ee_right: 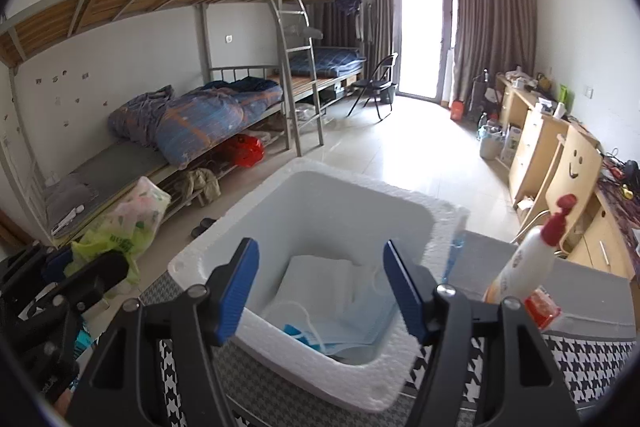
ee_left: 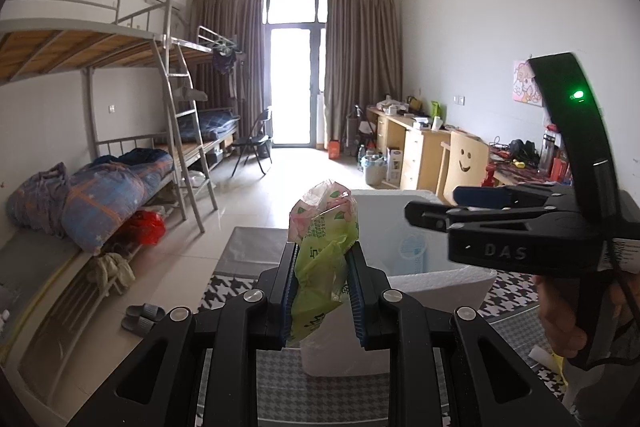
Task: Organize soft objects
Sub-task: 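Lower the green bag into the foam box and open the left tool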
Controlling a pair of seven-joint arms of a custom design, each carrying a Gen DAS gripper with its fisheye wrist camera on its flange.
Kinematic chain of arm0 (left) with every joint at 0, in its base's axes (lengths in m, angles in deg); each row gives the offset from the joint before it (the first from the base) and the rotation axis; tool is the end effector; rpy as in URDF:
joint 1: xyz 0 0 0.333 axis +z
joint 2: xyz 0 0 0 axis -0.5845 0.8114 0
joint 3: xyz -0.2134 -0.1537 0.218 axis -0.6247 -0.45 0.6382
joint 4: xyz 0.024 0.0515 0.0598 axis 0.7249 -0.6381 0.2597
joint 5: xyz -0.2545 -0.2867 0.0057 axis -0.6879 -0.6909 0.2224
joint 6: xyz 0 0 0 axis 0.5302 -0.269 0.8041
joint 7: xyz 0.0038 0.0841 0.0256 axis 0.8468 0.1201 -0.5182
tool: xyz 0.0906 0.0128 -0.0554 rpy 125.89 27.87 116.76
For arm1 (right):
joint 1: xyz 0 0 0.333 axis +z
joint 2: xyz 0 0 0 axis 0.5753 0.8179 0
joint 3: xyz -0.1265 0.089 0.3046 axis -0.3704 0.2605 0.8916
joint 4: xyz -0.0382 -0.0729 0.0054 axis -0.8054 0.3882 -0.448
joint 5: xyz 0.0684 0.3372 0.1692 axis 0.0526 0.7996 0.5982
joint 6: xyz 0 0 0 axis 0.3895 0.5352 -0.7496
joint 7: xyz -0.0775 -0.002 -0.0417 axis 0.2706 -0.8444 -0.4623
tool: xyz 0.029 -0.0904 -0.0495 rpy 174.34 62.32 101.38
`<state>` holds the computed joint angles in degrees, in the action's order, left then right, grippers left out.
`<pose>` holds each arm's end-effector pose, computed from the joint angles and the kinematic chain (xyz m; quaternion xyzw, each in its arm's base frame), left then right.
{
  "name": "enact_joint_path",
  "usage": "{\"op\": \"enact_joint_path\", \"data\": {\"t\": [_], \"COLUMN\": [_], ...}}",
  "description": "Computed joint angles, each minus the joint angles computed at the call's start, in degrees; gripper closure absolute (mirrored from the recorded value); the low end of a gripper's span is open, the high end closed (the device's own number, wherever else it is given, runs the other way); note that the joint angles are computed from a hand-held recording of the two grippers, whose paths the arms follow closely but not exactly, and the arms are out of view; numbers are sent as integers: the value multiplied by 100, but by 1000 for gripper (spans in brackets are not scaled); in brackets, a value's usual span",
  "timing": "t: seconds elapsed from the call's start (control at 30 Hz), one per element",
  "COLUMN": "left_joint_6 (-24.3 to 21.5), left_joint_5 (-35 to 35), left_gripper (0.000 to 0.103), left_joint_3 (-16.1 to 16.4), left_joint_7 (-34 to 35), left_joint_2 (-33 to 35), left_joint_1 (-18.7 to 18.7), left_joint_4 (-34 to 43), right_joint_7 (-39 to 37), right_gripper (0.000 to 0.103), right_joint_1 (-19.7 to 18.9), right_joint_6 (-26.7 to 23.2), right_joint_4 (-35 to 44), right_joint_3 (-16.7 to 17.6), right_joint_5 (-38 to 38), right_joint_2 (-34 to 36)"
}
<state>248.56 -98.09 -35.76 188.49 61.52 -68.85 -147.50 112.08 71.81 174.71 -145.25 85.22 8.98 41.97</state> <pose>0.4615 -0.3479 0.4893 -0.4669 0.6870 -0.4682 0.3013 0.4911 0.4509 0.4999 -0.6785 0.5633 -0.2917 0.3704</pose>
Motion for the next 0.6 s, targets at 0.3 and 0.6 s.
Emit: {"op": "enact_joint_path", "data": {"t": [0.3,0.6], "left_joint_6": [-262,-586], "left_joint_5": [-122,-650], "left_gripper": [78,78], "left_joint_3": [82,330], "left_joint_7": [189,783], "left_joint_2": [89,262], "left_joint_1": [-60,-337], "left_joint_4": [260,691], "right_joint_7": [713,1356], "right_gripper": [30,16], "right_joint_1": [-1,-78], "right_joint_6": [-341,-717], "right_joint_4": [-235,-488], "right_joint_3": [64,227], "right_joint_5": [-575,-941], "right_joint_2": [-281,-512]}}
